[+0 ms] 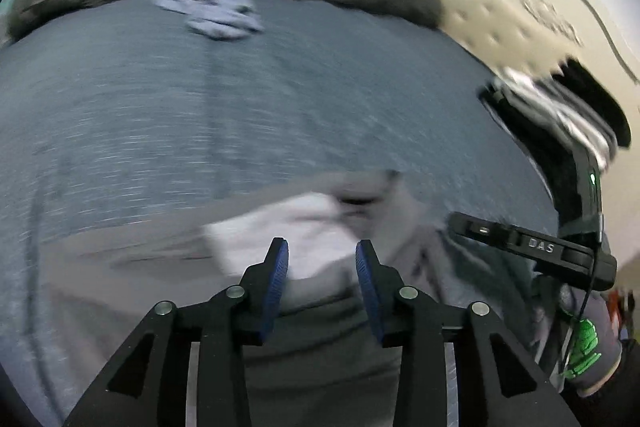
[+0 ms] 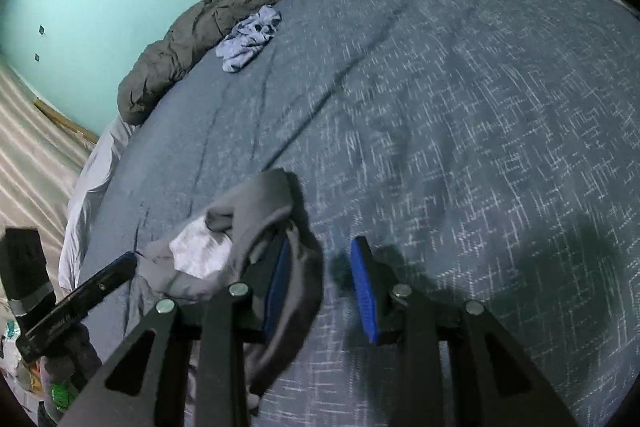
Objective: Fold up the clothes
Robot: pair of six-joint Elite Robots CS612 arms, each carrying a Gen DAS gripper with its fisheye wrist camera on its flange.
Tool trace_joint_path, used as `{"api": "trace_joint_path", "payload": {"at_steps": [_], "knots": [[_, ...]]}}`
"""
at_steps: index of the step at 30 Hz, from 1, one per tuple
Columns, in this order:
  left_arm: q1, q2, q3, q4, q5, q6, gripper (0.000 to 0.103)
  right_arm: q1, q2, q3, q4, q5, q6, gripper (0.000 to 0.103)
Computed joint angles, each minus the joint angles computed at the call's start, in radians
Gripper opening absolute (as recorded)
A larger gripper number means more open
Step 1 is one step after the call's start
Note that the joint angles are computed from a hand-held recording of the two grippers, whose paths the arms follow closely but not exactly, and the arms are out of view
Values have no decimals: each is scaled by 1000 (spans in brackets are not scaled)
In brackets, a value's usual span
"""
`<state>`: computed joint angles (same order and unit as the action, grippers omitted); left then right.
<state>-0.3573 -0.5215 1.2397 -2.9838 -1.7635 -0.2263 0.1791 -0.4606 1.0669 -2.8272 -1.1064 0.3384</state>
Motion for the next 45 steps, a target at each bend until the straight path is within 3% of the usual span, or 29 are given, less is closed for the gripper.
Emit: {"api": "trace_joint_path", "payload": {"at_steps": [11,13,14,15,21,26,27,28,30,35,40,45], "knots": [[-34,68,-128,120,-49,51,38,-19,10,-8,11,57,26,32],[-35,77,-141,147,-56,63,28,-18,12,-12,17,67,24,32],[-35,78,-142,156,-59,67,12,-18,14,-14,22,74,21,32],[-35,77,-140,159,-60,67,5,-18,14,-15,27,78,18,32],[-20,50,-99,49,-45,14,2,-15,22,-25,45,134,8,32],[-4,30,-74,-5,-25,-19,2,-15,51,-61,55,167,51,34],[-2,29,-73,-10,-24,-26,2,-14,54,-65,51,167,48,32],[0,28,-73,-15,-22,-32,2,-13,54,-65,39,164,48,16],[3,26,-70,-25,-20,-42,2,-17,52,-55,8,181,62,3],[4,22,-66,-55,-18,-60,2,-28,7,33,-127,180,124,1],[3,16,-58,-78,-17,-73,2,-38,-79,168,-256,115,144,1],[0,17,-61,-78,-41,-68,2,-52,-158,303,-292,69,129,1]]}}
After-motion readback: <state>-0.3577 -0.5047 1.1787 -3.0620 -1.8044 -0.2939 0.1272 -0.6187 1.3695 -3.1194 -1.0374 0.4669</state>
